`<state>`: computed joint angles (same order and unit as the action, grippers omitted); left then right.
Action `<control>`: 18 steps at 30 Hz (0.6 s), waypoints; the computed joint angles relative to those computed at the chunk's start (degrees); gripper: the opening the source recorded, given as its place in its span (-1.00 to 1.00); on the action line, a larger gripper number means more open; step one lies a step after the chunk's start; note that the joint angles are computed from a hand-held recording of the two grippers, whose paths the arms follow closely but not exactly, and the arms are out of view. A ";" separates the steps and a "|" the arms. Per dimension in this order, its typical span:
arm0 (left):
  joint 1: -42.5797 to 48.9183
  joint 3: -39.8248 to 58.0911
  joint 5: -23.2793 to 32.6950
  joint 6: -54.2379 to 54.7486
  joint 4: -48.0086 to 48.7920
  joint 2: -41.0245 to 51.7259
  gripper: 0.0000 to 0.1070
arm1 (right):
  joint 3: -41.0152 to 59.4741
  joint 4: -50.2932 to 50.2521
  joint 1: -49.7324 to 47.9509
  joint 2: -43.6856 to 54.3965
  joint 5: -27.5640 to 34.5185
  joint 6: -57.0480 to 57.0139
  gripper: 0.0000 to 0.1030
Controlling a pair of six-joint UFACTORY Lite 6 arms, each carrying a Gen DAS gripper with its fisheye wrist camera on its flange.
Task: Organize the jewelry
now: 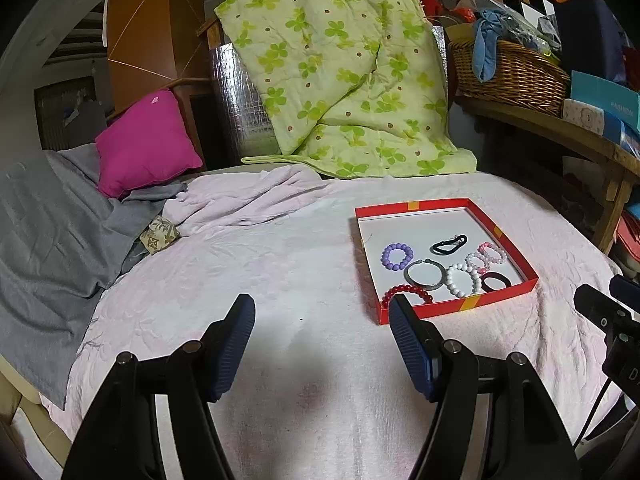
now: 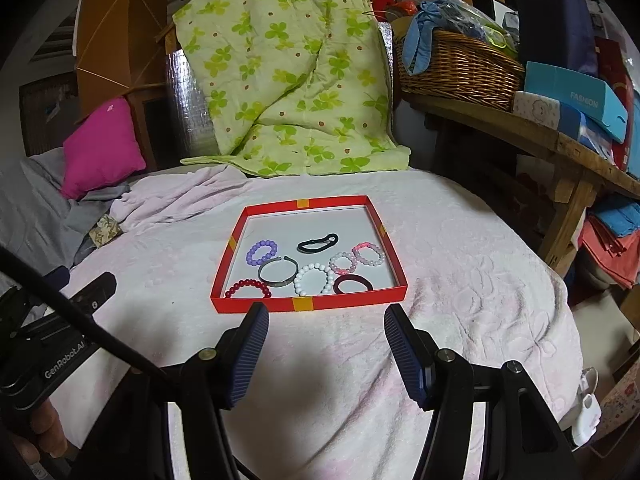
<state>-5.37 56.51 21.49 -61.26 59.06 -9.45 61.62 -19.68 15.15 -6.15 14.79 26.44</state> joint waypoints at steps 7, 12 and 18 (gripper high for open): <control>-0.05 0.00 0.04 0.01 -0.02 -0.02 0.31 | 0.08 1.51 -0.68 0.75 -0.57 -1.51 0.25; 0.41 0.05 -0.53 0.58 -0.48 0.06 0.31 | 0.07 3.02 -0.91 0.97 -0.96 -3.03 0.25; 0.51 0.13 -0.66 0.55 -0.41 0.10 0.31 | 0.36 1.52 -0.32 1.07 -0.92 -1.55 0.25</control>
